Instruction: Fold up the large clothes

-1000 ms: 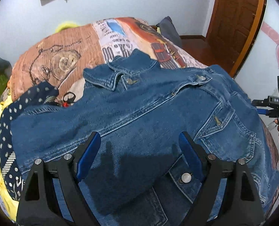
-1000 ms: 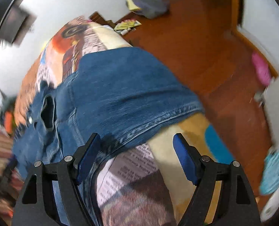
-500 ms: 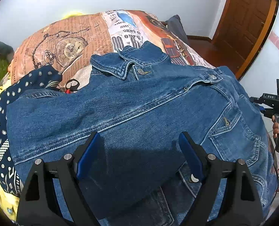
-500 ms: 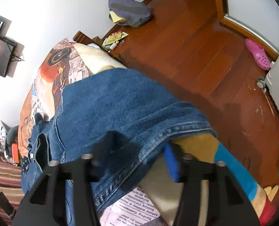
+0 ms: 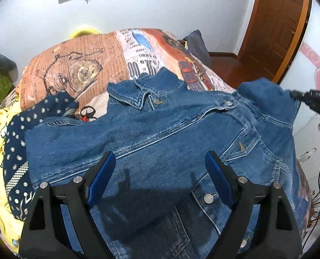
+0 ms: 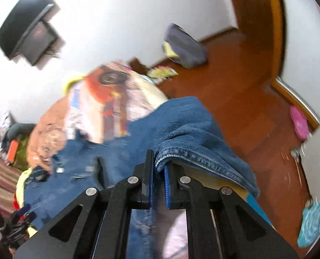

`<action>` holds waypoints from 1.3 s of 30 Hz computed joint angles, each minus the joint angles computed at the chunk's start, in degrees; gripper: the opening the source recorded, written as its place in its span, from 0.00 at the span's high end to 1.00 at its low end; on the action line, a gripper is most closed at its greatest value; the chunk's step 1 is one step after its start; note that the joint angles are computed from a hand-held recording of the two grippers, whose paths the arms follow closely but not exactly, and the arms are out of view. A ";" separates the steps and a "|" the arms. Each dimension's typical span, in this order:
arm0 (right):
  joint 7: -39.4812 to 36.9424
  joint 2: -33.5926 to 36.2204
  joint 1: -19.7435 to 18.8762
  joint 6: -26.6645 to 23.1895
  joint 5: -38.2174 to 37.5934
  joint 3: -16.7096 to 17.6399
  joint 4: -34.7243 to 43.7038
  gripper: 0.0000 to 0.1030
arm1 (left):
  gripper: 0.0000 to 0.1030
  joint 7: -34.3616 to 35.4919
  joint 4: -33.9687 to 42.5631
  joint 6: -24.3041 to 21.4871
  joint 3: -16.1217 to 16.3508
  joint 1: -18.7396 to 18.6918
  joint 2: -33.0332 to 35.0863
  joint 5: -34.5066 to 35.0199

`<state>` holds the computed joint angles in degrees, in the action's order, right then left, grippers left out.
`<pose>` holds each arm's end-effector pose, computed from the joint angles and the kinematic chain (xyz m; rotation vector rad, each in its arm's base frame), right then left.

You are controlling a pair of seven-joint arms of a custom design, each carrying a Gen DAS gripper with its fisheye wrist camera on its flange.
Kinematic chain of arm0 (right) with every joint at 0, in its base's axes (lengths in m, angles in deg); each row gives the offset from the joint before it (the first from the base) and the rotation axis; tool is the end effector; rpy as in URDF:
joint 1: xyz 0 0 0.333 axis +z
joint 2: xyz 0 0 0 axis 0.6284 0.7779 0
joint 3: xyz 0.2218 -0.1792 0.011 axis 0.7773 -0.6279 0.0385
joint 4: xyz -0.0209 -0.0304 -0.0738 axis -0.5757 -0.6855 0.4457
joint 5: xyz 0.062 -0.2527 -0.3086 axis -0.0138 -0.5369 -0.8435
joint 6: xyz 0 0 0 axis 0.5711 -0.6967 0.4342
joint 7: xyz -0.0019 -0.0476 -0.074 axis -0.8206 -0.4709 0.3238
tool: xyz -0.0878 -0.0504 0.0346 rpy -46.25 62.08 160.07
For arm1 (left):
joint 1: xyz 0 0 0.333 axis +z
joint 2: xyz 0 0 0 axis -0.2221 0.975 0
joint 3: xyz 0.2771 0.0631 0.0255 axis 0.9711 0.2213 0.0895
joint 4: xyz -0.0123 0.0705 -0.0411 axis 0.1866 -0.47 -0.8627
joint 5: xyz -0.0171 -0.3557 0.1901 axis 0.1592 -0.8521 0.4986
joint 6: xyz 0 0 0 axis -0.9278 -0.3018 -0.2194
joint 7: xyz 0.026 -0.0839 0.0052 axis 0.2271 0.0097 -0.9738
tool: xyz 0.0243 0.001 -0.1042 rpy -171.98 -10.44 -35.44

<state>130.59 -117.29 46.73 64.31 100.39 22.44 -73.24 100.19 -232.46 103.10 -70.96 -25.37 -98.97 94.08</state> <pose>0.4547 0.0127 0.4813 -1.5188 1.8688 -0.2160 0.4563 -0.2138 0.4086 -1.7480 2.0210 -0.7444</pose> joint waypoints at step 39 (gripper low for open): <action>3.54 -3.43 -0.76 -10.39 2.23 0.29 -6.43 0.33 | 0.18 8.32 -3.19 -3.29 2.38 -3.78 -1.17 -12.87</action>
